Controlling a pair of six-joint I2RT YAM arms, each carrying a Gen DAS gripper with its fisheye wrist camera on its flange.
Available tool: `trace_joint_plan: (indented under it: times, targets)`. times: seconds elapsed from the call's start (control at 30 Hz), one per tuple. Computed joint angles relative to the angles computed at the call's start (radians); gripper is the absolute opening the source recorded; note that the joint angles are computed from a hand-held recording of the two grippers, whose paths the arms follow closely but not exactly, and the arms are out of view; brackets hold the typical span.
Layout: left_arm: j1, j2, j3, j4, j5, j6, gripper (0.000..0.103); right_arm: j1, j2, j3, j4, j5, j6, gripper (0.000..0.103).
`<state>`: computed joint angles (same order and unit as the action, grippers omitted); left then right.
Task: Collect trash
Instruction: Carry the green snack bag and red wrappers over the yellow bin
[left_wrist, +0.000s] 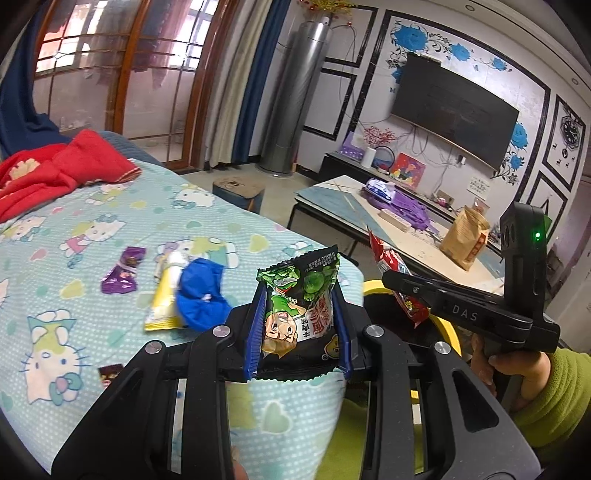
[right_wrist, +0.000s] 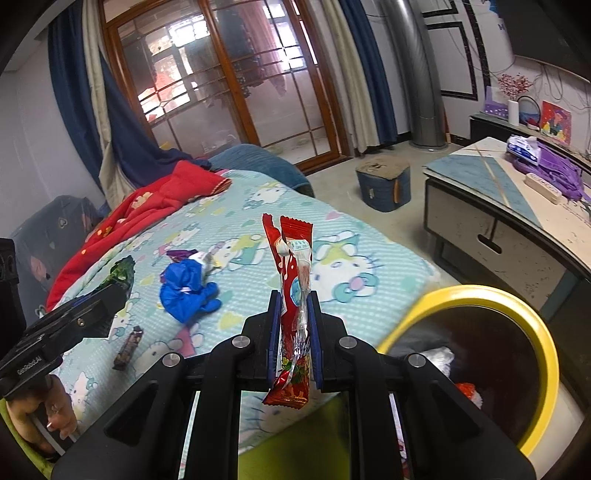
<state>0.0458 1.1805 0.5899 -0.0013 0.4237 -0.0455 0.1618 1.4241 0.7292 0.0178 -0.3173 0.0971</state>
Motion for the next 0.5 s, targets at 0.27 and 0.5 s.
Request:
trace_joint_plan:
  times: [0.27, 0.5]
  targets:
    - [-0.115, 0.004, -0.004, 0.033, -0.055, -0.038, 0.025, -0.098, -0.030, -0.031, -0.015, -0.038, -0.029, 0.014]
    - [-0.188, 0.038, 0.005, 0.055, -0.084, -0.044, 0.025, -0.188, -0.039, -0.049, -0.023, -0.074, -0.052, 0.014]
